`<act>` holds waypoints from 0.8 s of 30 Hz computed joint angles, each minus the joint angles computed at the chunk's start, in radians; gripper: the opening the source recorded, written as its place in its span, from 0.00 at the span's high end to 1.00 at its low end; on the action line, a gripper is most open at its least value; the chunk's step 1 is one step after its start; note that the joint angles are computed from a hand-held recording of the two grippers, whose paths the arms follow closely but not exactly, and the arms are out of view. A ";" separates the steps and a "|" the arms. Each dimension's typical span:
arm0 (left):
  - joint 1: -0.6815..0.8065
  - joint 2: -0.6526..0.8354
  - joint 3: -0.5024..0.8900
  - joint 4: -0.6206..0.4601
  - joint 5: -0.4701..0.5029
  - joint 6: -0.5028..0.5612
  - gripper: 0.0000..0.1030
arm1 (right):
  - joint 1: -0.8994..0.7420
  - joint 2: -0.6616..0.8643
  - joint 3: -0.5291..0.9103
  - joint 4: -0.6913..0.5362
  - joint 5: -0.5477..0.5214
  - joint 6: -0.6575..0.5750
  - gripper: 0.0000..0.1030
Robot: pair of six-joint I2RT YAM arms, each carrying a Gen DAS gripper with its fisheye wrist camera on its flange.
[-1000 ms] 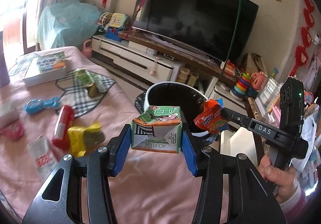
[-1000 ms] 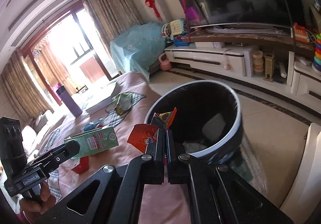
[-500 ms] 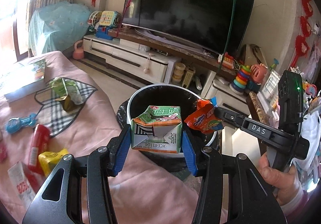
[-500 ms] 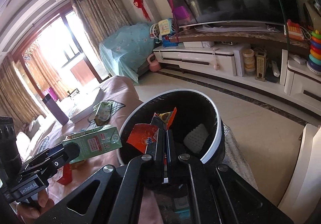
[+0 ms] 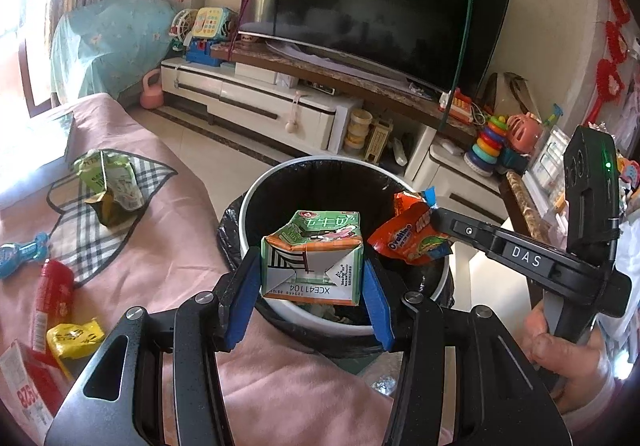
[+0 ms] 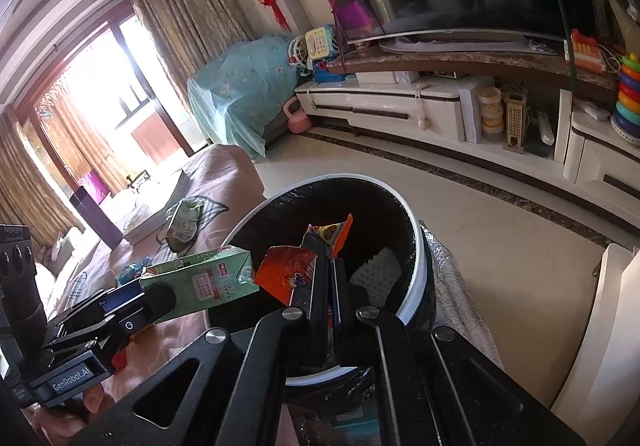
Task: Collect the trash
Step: 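Carry carton and wrapper over the bin and open both tools, then move both open tools back toward the red-and-white carton on the table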
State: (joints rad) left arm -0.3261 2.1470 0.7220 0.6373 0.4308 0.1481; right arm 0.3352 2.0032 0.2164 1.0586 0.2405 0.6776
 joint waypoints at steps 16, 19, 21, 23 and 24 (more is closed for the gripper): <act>0.020 0.009 0.000 -0.040 0.012 0.025 0.35 | 0.012 0.015 0.013 0.000 0.016 0.007 0.44; 0.067 -0.018 -0.058 -0.007 0.034 0.038 0.30 | 0.050 0.006 0.008 0.002 0.034 0.021 0.23; 0.109 -0.036 -0.102 0.022 0.056 0.046 0.28 | 0.106 -0.007 0.004 0.004 0.078 0.041 0.11; 0.156 -0.054 -0.144 0.041 0.071 0.060 0.27 | 0.170 -0.025 0.010 -0.022 0.130 0.063 0.07; 0.178 -0.061 -0.158 0.042 0.079 0.068 0.27 | 0.201 -0.032 0.017 -0.043 0.149 0.081 0.06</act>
State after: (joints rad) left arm -0.1477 2.0861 0.5644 0.6796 0.5102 0.2160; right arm 0.5366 1.9711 0.2337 1.0159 0.3900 0.7583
